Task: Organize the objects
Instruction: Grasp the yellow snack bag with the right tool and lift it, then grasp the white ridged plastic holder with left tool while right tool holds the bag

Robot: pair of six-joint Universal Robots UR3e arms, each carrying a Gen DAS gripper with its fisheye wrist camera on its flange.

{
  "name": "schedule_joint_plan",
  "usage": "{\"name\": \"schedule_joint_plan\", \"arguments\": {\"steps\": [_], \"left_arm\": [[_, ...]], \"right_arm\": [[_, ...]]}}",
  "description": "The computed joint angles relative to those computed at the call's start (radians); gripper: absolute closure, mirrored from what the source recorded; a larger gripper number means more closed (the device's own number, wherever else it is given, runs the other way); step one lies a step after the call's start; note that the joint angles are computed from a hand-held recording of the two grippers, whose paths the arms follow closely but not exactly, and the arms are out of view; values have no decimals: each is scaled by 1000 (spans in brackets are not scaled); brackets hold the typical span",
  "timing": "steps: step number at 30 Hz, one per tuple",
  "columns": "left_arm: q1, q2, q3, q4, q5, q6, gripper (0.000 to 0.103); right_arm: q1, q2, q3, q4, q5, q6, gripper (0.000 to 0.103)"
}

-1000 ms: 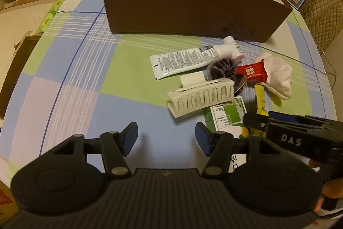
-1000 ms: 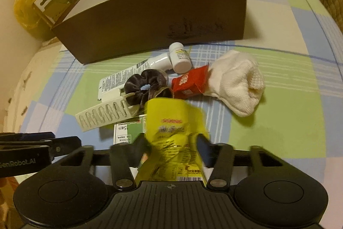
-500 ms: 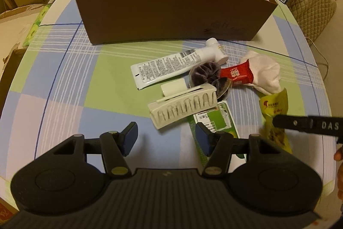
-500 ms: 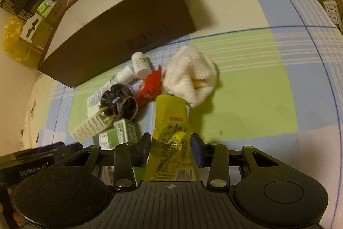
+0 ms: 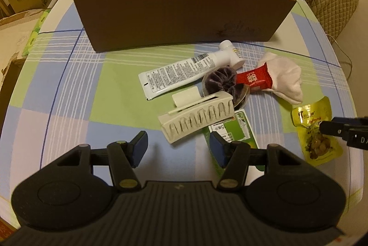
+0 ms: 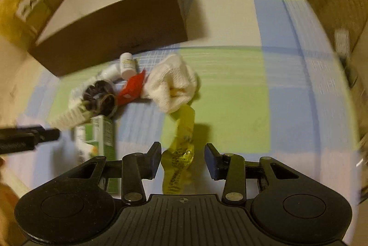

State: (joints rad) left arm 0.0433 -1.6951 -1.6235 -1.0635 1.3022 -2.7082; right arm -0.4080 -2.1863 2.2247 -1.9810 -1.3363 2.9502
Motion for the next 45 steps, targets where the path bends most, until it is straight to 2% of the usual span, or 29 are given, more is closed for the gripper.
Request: {"name": "schedule_joint_plan", "arguments": {"steps": [5, 8, 9, 11, 13, 14, 15, 16, 19, 22, 24, 29, 32, 33, 34, 39, 42, 45], "left_arm": [[1, -6, 7, 0, -6, -2, 48], [4, -11, 8, 4, -3, -2, 48], [3, -15, 10, 5, 2, -4, 48], [8, -13, 9, 2, 0, -1, 48], [16, -8, 6, 0, -5, 8, 48], [17, -7, 5, 1, -4, 12, 48], [17, -7, 4, 1, 0, 13, 48], [17, -9, 6, 0, 3, 13, 48], [15, -15, 11, -3, 9, 11, 48], [10, -21, 16, -3, 12, 14, 48], [6, -24, 19, -1, 13, 15, 48], [6, -18, 6, 9, 4, 27, 48], [13, -9, -11, 17, -6, 41, 48], [17, -5, -20, 24, -9, 49, 48], [20, -2, -27, 33, -10, 57, 48], [28, 7, -63, 92, -18, 112, 48], [35, 15, -88, 132, -40, 181, 48], [34, 21, -109, 166, -60, 279, 49]], "right_arm": [[19, 109, -73, 94, -65, -26, 66], [-171, 34, -21, 234, 151, -146, 66], [-188, 37, -10, 240, 156, -135, 66], [-155, 11, 39, 148, 107, -86, 66], [-181, -29, 64, 160, 108, -117, 64], [-220, -66, 77, 200, 133, -151, 61], [-255, -97, 88, 230, 153, -175, 50], [-286, -143, 106, 254, 168, -193, 44], [-280, -196, 140, 233, 199, -195, 30], [-178, -147, 156, 138, 173, -186, 21], [-35, -54, 177, -43, 84, -121, 20], [192, 113, 223, -359, -97, -46, 20], [199, 149, 243, -430, -103, -15, 21], [190, 141, 256, -444, -94, -16, 25], [182, 133, 270, -460, -91, -29, 34], [89, 36, 285, -377, -19, -116, 44], [53, -27, 286, -328, 8, -147, 53], [29, -63, 283, -288, 19, -150, 54]]}}
